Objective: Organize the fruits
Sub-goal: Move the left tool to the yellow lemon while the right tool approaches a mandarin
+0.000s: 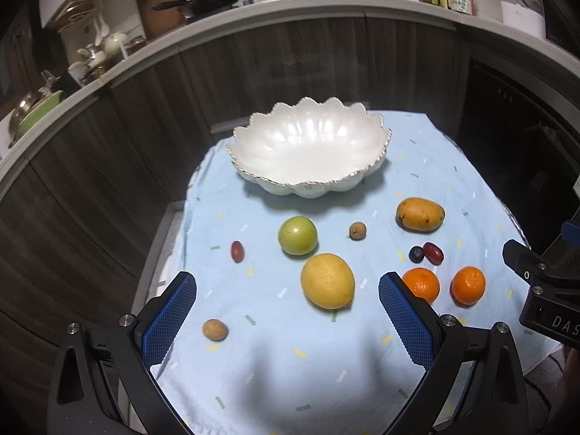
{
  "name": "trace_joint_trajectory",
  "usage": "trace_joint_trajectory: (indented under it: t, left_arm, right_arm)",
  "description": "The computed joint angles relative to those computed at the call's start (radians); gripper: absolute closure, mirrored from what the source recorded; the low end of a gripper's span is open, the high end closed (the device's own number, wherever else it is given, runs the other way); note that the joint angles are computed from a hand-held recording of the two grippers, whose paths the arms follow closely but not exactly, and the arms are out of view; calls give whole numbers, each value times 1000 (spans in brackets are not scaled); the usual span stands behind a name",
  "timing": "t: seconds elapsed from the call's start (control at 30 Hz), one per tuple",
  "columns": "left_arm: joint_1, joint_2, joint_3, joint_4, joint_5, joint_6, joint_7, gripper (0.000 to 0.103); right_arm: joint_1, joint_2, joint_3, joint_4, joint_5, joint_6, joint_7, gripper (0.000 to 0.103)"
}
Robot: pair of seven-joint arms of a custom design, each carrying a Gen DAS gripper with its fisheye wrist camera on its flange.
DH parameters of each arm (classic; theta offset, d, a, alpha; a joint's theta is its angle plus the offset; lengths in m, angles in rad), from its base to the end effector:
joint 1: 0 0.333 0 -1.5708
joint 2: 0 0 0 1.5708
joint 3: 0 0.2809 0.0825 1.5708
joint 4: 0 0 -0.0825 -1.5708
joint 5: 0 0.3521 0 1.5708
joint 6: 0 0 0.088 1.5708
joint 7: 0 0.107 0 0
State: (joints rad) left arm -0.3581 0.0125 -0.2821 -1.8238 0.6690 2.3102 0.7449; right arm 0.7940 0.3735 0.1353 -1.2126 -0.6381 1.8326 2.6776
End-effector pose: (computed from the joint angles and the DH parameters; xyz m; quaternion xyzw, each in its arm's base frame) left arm 0.4694 -0.3334 0.5494 -0.6063 0.7079 -0.2069 0.2974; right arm 0.4375 0.4757 0.5744 -0.6366 0.7056 -0.2530 0.1811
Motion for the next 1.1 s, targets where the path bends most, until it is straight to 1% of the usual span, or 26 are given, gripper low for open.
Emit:
trace_joint_trajectory:
  t: [0.33, 0.43, 0.67, 0.83, 1.03, 1.1]
  left_arm:
    - [1, 90, 12, 39, -22, 44, 27, 0]
    - [-3, 112, 17, 46, -16, 48, 28, 1]
    - [-7, 162, 29, 56, -6, 70, 20, 1]
    - [-8, 201, 35, 74, -21, 80, 29, 1]
    - [-7, 223, 41, 78, -32, 100, 33, 2]
    - [-5, 228, 41, 78, -40, 107, 37, 4]
  right_arm:
    - [-23, 13, -3, -54, 9, 48, -8, 1]
    - [-29, 15, -4, -73, 8, 62, -7, 3]
    - [-45, 36, 1, -101, 34, 95, -27, 12]
    - [-54, 41, 4, -121, 58, 118, -36, 19]
    - [-69, 48, 11, -138, 100, 148, -47, 26]
    - [-74, 52, 14, -140, 117, 156, -56, 30]
